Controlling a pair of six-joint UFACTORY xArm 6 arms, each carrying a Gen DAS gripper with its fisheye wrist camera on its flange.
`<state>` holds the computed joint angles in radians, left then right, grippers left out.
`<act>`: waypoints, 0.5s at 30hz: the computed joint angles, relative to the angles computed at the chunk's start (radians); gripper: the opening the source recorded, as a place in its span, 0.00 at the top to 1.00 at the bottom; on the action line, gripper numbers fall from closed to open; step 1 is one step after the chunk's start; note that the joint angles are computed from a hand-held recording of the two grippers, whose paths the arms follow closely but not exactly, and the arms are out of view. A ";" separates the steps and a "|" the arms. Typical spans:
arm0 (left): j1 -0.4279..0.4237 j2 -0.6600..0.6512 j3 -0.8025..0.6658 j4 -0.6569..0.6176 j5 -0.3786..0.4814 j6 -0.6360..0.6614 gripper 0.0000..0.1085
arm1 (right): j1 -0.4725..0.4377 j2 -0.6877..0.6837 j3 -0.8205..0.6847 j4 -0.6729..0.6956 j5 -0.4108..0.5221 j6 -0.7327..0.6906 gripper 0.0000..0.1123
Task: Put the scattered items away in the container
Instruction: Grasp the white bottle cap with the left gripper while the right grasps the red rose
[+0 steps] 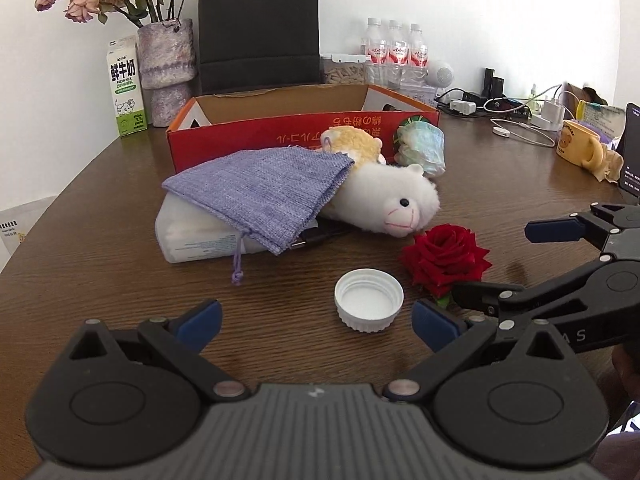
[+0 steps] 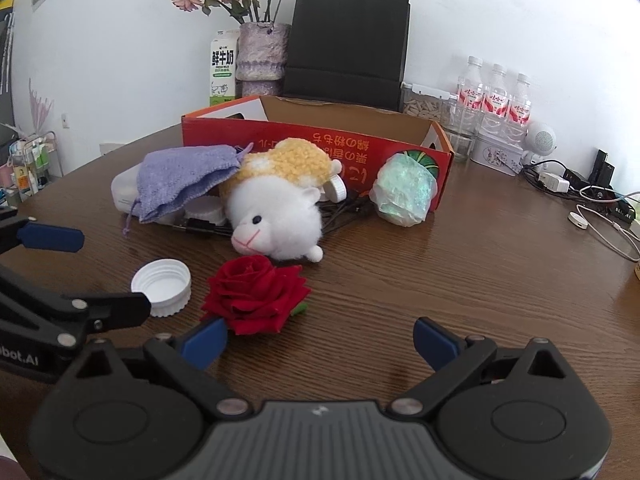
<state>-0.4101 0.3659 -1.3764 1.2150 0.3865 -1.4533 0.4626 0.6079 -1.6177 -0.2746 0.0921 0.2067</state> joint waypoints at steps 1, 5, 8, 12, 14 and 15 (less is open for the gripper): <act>0.000 0.009 -0.009 -0.011 0.003 0.012 0.05 | -0.003 0.000 0.000 -0.002 0.000 0.002 0.11; 0.004 0.033 -0.034 -0.040 -0.008 0.050 0.15 | -0.014 0.001 -0.003 -0.026 0.008 0.025 0.11; 0.007 0.044 -0.044 -0.062 -0.012 0.068 0.29 | -0.011 0.006 -0.009 0.024 0.010 -0.024 0.11; 0.007 0.053 -0.051 -0.064 -0.014 0.075 0.32 | 0.007 0.008 -0.008 0.165 0.005 -0.172 0.11; 0.005 0.056 -0.056 -0.051 -0.009 0.070 0.33 | 0.014 0.010 -0.011 0.206 0.007 -0.215 0.11; 0.005 0.058 -0.060 -0.045 -0.005 0.070 0.33 | 0.015 0.011 -0.012 0.202 0.008 -0.215 0.11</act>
